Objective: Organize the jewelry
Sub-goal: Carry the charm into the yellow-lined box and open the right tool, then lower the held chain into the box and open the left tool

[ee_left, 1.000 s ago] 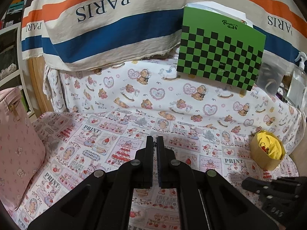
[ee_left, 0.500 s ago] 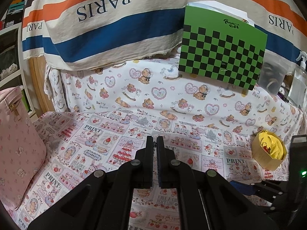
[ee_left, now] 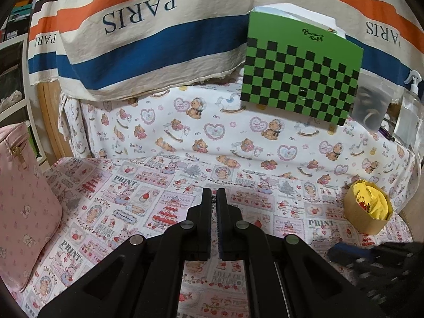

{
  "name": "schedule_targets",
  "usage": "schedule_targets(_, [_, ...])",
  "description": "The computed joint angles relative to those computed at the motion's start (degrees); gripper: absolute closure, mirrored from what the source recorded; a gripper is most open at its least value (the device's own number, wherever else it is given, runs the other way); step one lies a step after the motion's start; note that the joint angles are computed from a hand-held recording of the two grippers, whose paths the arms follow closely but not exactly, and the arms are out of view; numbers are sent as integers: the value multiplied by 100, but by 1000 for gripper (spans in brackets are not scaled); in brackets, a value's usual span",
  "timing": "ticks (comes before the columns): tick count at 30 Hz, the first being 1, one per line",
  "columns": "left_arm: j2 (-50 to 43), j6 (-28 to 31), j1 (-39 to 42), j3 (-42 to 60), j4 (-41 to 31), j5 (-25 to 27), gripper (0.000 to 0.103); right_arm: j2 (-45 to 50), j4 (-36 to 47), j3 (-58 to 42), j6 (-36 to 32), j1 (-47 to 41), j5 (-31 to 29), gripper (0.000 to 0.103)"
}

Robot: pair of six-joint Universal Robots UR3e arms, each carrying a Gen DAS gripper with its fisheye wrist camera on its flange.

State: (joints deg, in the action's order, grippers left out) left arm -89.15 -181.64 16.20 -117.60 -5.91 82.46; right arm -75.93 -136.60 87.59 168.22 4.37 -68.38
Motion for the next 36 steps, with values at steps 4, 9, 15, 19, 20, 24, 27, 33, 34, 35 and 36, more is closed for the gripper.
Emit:
schedule_targets(4, [1, 75, -82, -85, 251, -48, 100, -595, -271, 494, -99, -544, 419, 93])
schedule_targets(9, [43, 126, -208, -283, 824, -2, 100, -1030, -782, 900, 132, -1483, 1267, 93])
schedule_targets(15, [167, 74, -126, -585, 1508, -269, 100, -634, -1684, 825, 839, -2143, 1439, 93])
schedule_targets(19, [285, 75, -161, -736, 1825, -244, 100, -289, -2014, 813, 968, -2393, 1427, 93])
schedule_targets(20, [304, 111, -176, -758, 1880, -231, 100, -213, -2032, 776, 962, -2421, 1408, 93])
schedule_targets(24, [498, 138, -68, -855, 1855, -549, 100, 179, -1785, 405, 975, -2493, 1483, 91])
schedule_targets(27, [600, 72, -126, -744, 1647, -557, 100, 268, -1597, 332, 931, -2552, 1524, 74])
schedule_targets(33, [512, 82, -696, 137, 612, -473, 100, 7, -1438, 488, 812, -2759, 1631, 73])
schedule_targets(34, [449, 83, -849, 343, 448, -406, 100, -82, -1338, 498, 712, -2778, 1568, 73])
schedule_targets(35, [373, 68, -994, 551, 308, -358, 100, -159, -1207, 485, 597, -2778, 1469, 73])
schedule_targets(36, [267, 40, -1160, 815, 146, -311, 100, -208, -1086, 465, 502, -2792, 1447, 73])
